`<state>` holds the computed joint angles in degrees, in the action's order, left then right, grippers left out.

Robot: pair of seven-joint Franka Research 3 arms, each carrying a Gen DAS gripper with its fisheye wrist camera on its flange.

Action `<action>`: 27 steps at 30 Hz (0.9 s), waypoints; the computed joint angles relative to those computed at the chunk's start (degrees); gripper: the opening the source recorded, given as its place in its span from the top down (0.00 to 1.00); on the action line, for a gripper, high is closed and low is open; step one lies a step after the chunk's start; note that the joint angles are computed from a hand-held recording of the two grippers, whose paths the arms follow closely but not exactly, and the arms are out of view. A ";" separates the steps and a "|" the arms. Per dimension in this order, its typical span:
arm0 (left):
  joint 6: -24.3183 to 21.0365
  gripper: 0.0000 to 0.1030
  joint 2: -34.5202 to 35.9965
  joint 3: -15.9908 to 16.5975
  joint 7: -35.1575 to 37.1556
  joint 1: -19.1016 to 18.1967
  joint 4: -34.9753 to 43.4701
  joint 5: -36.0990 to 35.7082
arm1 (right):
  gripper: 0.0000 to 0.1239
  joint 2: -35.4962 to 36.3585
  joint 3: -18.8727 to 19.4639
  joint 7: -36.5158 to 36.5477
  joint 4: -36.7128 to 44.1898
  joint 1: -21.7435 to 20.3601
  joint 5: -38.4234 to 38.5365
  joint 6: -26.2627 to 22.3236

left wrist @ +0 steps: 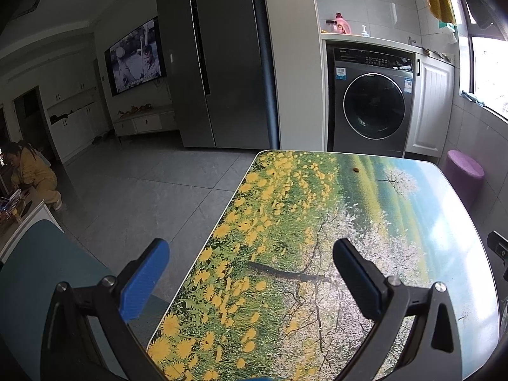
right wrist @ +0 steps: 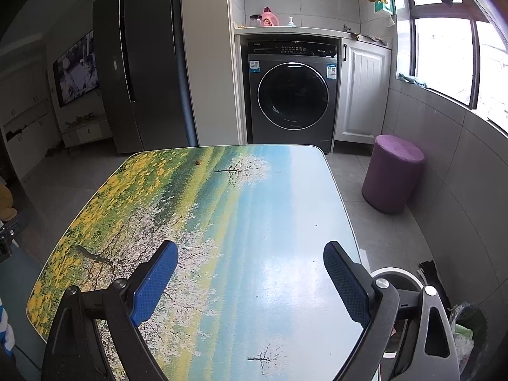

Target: Collect trash

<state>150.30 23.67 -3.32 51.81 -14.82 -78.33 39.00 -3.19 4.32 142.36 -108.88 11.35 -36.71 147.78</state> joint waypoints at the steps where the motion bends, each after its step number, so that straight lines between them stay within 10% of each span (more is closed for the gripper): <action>1: -0.16 0.00 0.05 0.06 -0.03 -0.06 0.07 0.09 | 0.25 -0.06 -0.07 0.00 -0.05 -0.06 -0.02 0.03; 27: -5.45 0.00 4.49 -0.55 4.38 -1.51 6.46 -3.03 | 0.23 -0.62 -0.53 -0.89 -1.81 -1.19 1.56 -0.43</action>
